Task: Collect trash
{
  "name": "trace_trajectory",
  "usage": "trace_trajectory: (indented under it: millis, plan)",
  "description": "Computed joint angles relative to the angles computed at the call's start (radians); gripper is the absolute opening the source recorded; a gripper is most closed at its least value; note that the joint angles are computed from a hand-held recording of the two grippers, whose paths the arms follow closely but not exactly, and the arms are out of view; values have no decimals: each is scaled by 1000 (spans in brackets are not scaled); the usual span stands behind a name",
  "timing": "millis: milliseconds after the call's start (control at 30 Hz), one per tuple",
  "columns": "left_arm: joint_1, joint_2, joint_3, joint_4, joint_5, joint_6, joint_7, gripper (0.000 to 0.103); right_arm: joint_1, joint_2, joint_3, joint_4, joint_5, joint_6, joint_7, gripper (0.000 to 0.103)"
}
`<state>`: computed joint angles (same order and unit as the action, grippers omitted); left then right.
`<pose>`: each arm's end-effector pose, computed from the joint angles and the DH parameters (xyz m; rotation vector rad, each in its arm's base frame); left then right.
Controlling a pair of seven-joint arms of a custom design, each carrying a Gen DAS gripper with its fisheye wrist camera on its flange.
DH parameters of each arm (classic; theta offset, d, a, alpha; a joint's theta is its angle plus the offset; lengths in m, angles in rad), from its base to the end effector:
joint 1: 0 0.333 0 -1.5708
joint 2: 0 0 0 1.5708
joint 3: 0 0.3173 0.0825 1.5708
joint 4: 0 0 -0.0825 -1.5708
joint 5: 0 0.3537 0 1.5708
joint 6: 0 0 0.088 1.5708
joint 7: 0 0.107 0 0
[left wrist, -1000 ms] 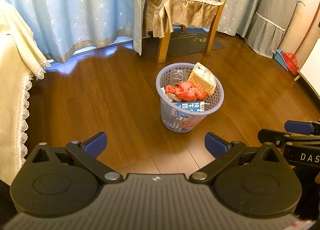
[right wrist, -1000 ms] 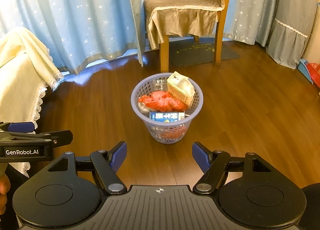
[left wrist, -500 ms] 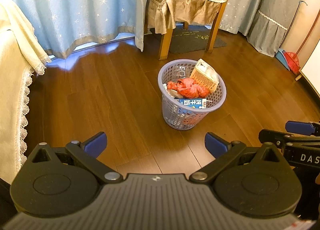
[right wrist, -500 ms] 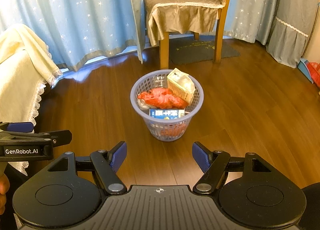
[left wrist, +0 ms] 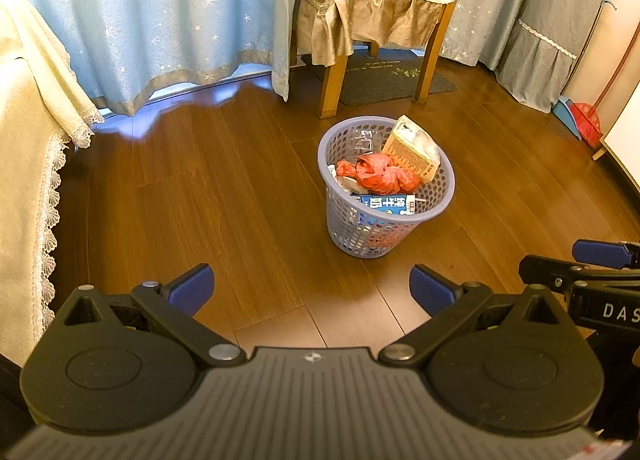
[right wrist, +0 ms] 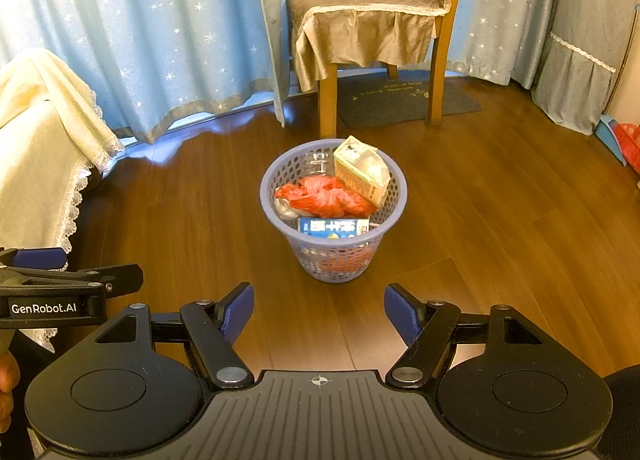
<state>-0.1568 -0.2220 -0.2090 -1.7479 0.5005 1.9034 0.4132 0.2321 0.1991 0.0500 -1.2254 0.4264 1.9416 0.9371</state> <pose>0.4581 -0.1536 0.6998 -2.3190 1.0619 -0.4623 0.5793 0.1925 0.7178 -2.3281 0.8614 -0.2155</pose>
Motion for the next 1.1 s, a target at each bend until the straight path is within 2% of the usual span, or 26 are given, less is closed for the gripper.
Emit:
trace_trajectory:
  millis: [1100]
  plan:
    - [0, -5, -1, -11, 2, 6, -9, 102, 5, 3, 2, 1, -1, 5, -8, 69]
